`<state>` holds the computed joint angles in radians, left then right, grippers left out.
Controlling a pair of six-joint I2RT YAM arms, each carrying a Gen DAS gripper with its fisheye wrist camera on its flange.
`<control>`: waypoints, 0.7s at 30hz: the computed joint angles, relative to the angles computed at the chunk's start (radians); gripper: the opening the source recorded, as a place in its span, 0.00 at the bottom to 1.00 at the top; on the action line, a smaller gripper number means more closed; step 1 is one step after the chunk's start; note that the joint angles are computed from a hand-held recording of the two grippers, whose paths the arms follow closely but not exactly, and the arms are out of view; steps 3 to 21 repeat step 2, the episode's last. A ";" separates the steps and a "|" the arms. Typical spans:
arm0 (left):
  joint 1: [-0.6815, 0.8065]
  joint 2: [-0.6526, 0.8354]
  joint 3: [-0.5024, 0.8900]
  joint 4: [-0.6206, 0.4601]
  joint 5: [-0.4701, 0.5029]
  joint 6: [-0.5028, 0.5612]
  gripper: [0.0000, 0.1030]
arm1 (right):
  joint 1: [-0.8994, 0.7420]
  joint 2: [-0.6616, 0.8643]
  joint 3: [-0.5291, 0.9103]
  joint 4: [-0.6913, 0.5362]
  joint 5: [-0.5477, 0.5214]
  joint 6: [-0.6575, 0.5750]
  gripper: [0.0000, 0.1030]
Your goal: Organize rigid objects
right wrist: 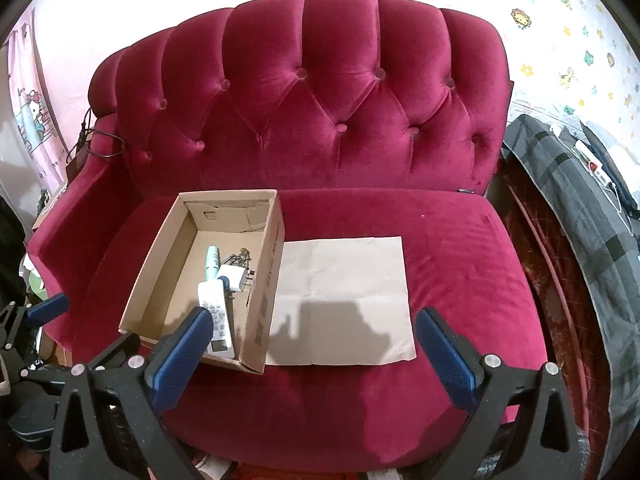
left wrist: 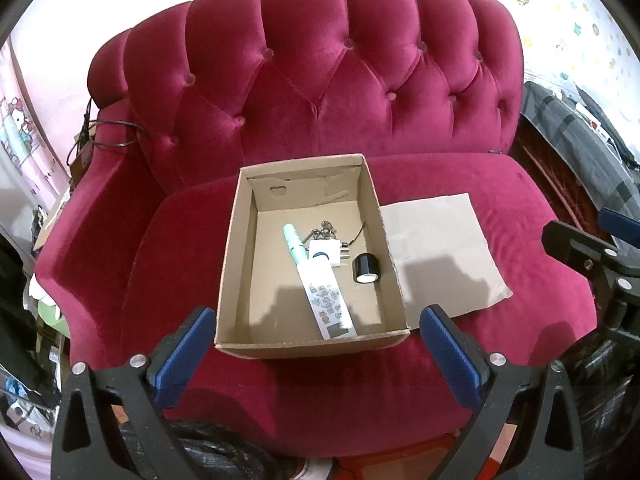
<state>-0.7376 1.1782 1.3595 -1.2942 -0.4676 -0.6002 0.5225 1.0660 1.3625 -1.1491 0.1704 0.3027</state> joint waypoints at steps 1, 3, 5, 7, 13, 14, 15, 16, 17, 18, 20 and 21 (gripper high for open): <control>0.002 0.000 -0.003 0.003 0.006 0.000 1.00 | -0.004 0.001 -0.002 0.002 -0.005 -0.002 1.00; 0.008 0.002 -0.006 0.009 0.012 0.006 1.00 | -0.017 0.003 -0.005 0.009 -0.018 -0.012 1.00; 0.008 0.002 -0.006 0.009 0.012 0.006 1.00 | -0.017 0.003 -0.005 0.009 -0.018 -0.012 1.00; 0.008 0.002 -0.006 0.009 0.012 0.006 1.00 | -0.017 0.003 -0.005 0.009 -0.018 -0.012 1.00; 0.008 0.002 -0.006 0.009 0.012 0.006 1.00 | -0.017 0.003 -0.005 0.009 -0.018 -0.012 1.00; 0.008 0.002 -0.006 0.009 0.012 0.006 1.00 | -0.017 0.003 -0.005 0.009 -0.018 -0.012 1.00; 0.008 0.002 -0.006 0.009 0.012 0.006 1.00 | -0.017 0.003 -0.005 0.009 -0.018 -0.012 1.00; 0.008 0.002 -0.006 0.009 0.012 0.006 1.00 | -0.017 0.003 -0.005 0.009 -0.018 -0.012 1.00; 0.008 0.002 -0.006 0.009 0.012 0.006 1.00 | -0.017 0.003 -0.005 0.009 -0.018 -0.012 1.00; 0.008 0.002 -0.006 0.009 0.012 0.006 1.00 | -0.017 0.003 -0.005 0.009 -0.018 -0.012 1.00; 0.008 0.002 -0.006 0.009 0.012 0.006 1.00 | -0.017 0.003 -0.005 0.009 -0.018 -0.012 1.00; 0.008 0.002 -0.006 0.009 0.012 0.006 1.00 | -0.017 0.003 -0.005 0.009 -0.018 -0.012 1.00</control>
